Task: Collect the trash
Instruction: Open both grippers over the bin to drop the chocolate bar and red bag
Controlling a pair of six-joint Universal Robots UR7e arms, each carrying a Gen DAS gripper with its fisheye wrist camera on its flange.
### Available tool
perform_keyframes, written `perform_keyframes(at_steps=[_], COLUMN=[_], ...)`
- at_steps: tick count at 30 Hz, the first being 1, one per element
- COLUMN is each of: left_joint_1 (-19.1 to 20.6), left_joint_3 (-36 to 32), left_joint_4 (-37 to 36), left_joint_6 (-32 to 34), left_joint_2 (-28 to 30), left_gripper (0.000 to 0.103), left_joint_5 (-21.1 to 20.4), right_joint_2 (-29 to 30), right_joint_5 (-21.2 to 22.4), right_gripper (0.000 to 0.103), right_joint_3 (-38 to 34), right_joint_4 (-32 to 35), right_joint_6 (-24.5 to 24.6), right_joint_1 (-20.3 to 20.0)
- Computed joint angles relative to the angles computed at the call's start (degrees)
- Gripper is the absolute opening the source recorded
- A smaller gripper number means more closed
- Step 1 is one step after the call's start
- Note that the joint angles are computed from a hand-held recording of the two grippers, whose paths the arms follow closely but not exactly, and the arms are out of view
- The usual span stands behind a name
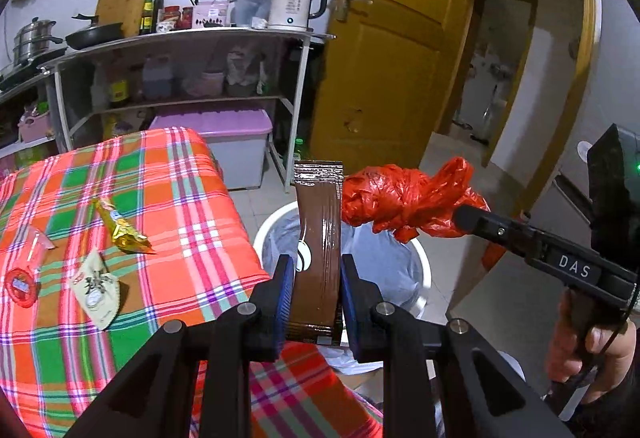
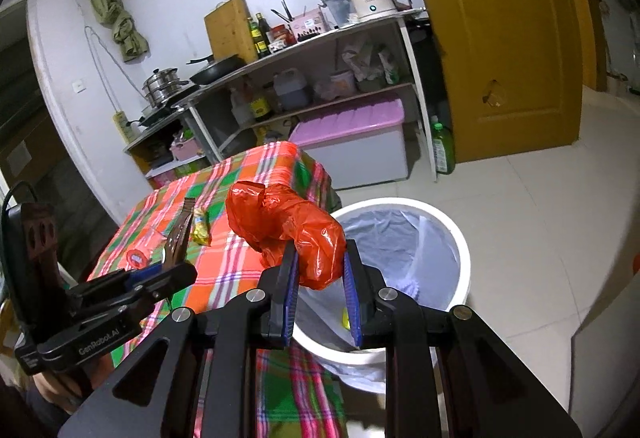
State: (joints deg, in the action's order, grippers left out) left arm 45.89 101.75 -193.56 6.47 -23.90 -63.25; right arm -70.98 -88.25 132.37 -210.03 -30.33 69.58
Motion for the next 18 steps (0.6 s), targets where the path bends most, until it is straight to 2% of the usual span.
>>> perform_keyframes(at_steps=[7, 18], left_joint_1=[1.0, 2.7], left_joint_3=[-3.2, -9.2], left_joint_4=[4.2, 11.9], left_joint_6=[-0.8, -1.8], left_joint_2=[2.1, 5.8], left_gripper=[0.023, 0.023], left_joint_5=[-0.3, -0.7], right_joint_2=[0.9, 3.7], right_joint_5=[-0.6, -5.3], right_gripper=[0.022, 0.022], right_joint_3=[-1.4, -5.5], right_joint_4=[1.8, 6.2], right_joint_6=[0.7, 2.7], right_joint_1=[-1.8, -3.1])
